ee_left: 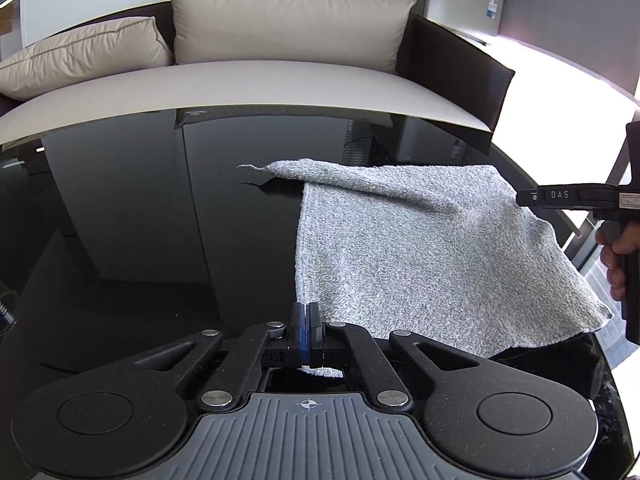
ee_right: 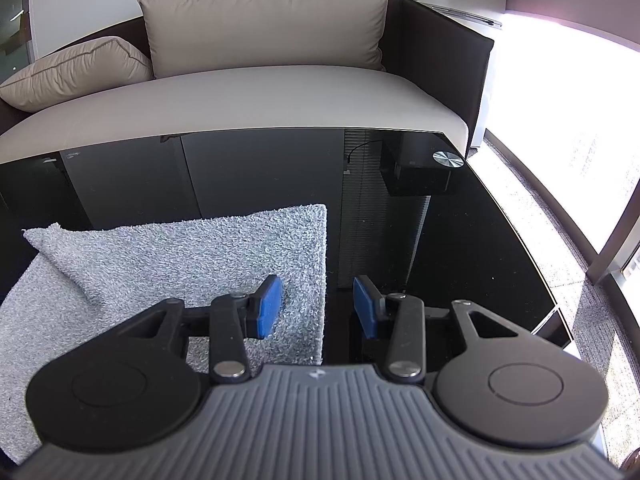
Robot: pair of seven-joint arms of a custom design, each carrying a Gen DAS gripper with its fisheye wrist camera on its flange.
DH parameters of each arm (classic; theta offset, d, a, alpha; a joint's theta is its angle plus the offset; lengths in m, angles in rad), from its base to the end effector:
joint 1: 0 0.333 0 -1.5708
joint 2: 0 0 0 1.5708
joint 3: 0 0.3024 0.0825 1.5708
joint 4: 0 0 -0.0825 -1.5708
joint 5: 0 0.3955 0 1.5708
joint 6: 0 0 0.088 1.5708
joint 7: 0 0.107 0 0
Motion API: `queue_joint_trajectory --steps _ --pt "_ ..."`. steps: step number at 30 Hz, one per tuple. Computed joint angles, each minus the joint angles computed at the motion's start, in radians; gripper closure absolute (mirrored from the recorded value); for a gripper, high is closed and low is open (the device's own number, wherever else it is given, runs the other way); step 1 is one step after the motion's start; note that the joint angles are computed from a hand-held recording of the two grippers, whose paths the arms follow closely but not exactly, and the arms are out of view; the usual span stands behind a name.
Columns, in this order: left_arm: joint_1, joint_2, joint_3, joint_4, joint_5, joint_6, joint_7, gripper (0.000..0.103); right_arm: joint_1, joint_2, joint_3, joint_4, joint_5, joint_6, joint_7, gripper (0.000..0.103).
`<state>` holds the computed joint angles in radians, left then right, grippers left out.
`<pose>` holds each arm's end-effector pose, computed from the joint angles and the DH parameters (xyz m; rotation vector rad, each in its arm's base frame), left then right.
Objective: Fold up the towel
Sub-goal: 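Lay the towel flat with the left tool and open its fingers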
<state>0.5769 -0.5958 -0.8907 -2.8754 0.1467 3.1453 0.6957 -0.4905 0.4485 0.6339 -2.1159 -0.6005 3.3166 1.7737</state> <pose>0.3878 -0.1085 0.3473 -2.0068 1.4069 -0.6417 0.6077 0.1230 0.3199 -1.9555 1.2743 -0.5522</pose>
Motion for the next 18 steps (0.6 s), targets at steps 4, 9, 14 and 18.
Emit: queue_joint_trajectory --steps 4,9,14,18 --pt "-0.039 -0.007 0.035 -0.012 -0.016 -0.010 -0.007 0.092 -0.033 -0.007 0.026 -0.016 -0.014 0.007 0.003 0.060" --pt "-0.073 -0.038 0.051 -0.020 -0.008 -0.049 -0.029 0.057 -0.078 -0.009 0.061 -0.030 -0.035 0.006 0.021 0.060" --pt "-0.107 -0.012 0.088 -0.034 -0.003 -0.015 -0.031 0.062 -0.112 -0.017 0.087 -0.049 -0.063 0.018 0.038 0.060" --pt "-0.078 -0.032 0.049 -0.041 -0.010 -0.010 -0.057 0.086 -0.135 -0.028 0.096 -0.064 -0.106 0.032 0.078 0.060"
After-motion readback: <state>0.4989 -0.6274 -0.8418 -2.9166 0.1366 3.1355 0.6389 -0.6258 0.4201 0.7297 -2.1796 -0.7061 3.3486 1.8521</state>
